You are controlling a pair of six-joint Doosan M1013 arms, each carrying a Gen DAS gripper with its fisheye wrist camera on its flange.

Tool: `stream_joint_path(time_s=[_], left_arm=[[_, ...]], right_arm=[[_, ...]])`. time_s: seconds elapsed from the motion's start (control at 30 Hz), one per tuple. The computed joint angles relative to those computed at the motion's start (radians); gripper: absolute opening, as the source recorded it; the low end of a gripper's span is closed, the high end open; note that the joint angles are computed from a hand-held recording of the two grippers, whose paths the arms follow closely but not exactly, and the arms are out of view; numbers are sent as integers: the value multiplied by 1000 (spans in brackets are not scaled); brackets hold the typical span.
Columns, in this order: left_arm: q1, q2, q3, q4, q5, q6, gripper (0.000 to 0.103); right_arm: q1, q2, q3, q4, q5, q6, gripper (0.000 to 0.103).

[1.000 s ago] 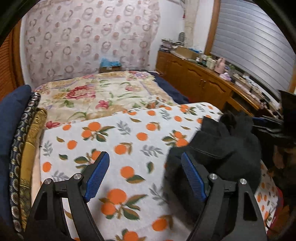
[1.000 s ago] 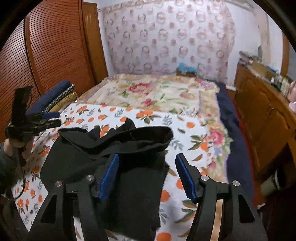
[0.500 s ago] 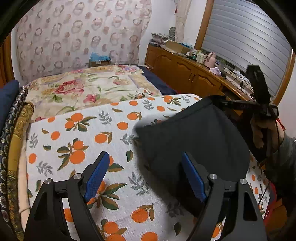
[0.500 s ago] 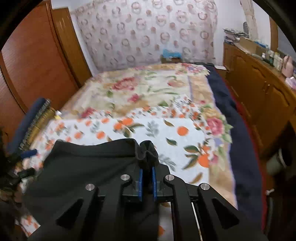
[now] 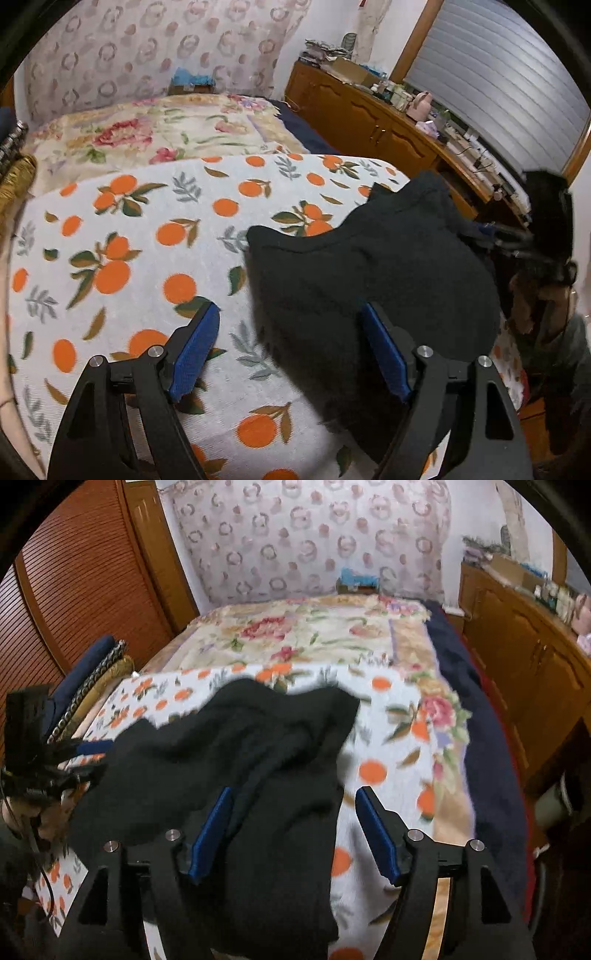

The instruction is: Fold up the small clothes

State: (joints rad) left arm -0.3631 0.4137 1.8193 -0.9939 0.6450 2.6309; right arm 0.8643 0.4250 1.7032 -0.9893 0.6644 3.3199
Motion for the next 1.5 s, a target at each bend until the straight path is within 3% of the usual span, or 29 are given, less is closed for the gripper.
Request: stream_joint_path(time_s=[0.13, 0.23, 0.3, 0.33, 0.37, 0.4, 0.5, 0.6, 0.77, 0.93, 1.07, 1.17, 1.3, 1.5], left_arm=[[-5, 5, -6, -7, 8, 17, 74], [-7, 12, -14, -15, 38, 35, 58], [0, 24, -27, -23, 99, 40, 33], [2, 29, -33, -26, 125, 35, 30], [2, 28, -31, -35, 136, 44, 21], [2, 25, -29, -41, 138, 55, 13], [9, 0, -10, -87, 146, 119, 10], [30, -42, 21, -170, 153, 196, 10], [67, -129, 76, -288, 92, 309, 9], [142, -212, 127, -423, 30, 426, 9], [212, -258, 163, -513, -31, 491, 9], [268, -280, 182, -582, -68, 534, 9], [312, -281, 188, -625, -153, 545, 9], [362, -276, 209, -745, -168, 610, 9]], right_arm=[[-18, -9, 36, -17, -99, 73, 71], [-19, -9, 45, -38, -121, 91, 71], [-20, -9, 48, -55, -139, 108, 59], [-20, -8, 47, -63, -143, 113, 53], [-21, -8, 51, -70, -165, 114, 38], [-20, -9, 53, -85, -182, 125, 30], [3, -8, 43, -103, -127, 105, 25], [25, -15, 38, -207, -79, 170, 24], [41, -15, -17, -301, -36, 148, 23], [36, 21, -128, -351, -70, 33, 23], [18, 88, -273, -321, -144, -150, 23], [-3, 171, -433, -172, -188, -414, 23], [-22, 302, -693, 127, -162, -806, 23], [-68, 518, -1106, 520, -62, -1325, 23]])
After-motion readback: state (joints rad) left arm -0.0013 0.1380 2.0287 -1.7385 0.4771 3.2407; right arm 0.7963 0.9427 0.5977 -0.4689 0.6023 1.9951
